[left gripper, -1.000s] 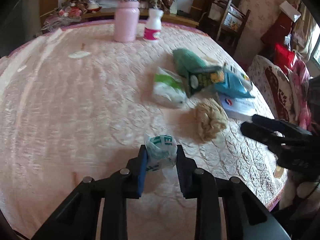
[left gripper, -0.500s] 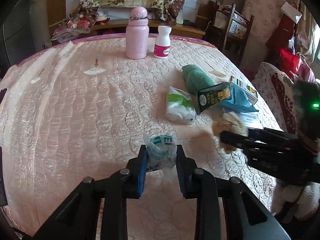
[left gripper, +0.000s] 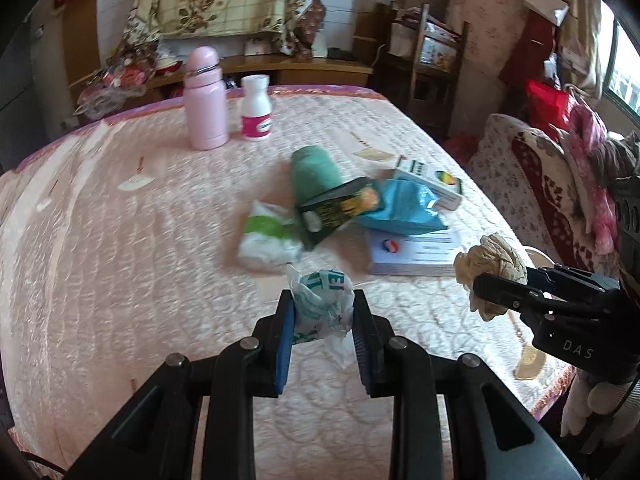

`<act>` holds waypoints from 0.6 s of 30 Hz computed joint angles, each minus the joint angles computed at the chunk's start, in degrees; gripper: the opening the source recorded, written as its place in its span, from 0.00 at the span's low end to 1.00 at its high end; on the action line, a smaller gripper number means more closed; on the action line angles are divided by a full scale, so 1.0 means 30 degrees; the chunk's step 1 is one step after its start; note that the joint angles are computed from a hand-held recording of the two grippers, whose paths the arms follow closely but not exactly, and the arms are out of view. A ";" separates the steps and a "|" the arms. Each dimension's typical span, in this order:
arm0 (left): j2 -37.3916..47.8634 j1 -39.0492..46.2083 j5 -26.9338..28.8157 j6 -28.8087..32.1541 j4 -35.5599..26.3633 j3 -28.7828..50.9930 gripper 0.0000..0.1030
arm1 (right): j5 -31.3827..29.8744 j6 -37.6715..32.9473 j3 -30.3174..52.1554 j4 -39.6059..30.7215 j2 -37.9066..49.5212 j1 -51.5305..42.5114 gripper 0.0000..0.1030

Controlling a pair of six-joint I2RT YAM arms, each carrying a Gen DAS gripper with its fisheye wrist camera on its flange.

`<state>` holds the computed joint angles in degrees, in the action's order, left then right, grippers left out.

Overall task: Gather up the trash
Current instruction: 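Grasp and lift the beige crumpled cloth with the right tool while the left holds the wrapper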

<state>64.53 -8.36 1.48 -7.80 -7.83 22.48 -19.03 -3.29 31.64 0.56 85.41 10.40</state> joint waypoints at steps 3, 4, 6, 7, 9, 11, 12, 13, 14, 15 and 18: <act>0.0291 -0.1222 -0.0673 -0.0564 0.0055 0.0293 0.28 | -0.0308 -0.0495 -0.0342 -0.0301 -0.0637 -0.1026 0.36; 0.0402 -0.1676 -0.0905 -0.0754 0.0069 0.0401 0.28 | -0.0457 -0.0672 -0.0441 -0.0408 -0.0821 -0.1379 0.36; 0.0501 -0.2384 -0.1332 -0.1050 0.0037 0.0557 0.28 | -0.0795 -0.1004 -0.0611 -0.0630 -0.1175 -0.2159 0.36; 0.0608 -0.2714 -0.1511 -0.1190 0.0065 0.0645 0.28 | -0.0932 -0.1180 -0.0680 -0.0739 -0.1316 -0.2535 0.36; 0.0915 -0.3506 -0.1896 -0.1564 0.0129 0.0874 0.28 | -0.1078 -0.1433 -0.0799 -0.0850 -0.1474 -0.3066 0.36; 0.1316 -0.4190 -0.2184 -0.1814 0.0267 0.1120 0.28 | -0.1292 -0.1702 -0.0918 -0.1083 -0.1748 -0.3688 0.36; 0.1484 -0.4509 -0.2326 -0.1952 0.0324 0.1225 0.28 | -0.1477 -0.1911 -0.0974 -0.1253 -0.1893 -0.4124 0.36; 0.1598 -0.4830 -0.2458 -0.2099 0.0337 0.1322 0.28 | -0.1628 -0.2116 -0.1019 -0.1380 -0.1985 -0.4488 0.36; 0.1855 -0.5250 -0.2626 -0.2255 0.0418 0.1495 0.28 | -0.1764 -0.2341 -0.1040 -0.1513 -0.2051 -0.4927 0.36; 0.2063 -0.5575 -0.2779 -0.2366 0.0483 0.1643 0.28 | -0.1876 -0.2539 -0.1043 -0.1635 -0.2103 -0.5300 0.36; 0.2851 -0.6588 -0.3159 -0.2747 0.0679 0.2225 0.28 | -0.2243 -0.3174 -0.0979 -0.2034 -0.2165 -0.6487 0.36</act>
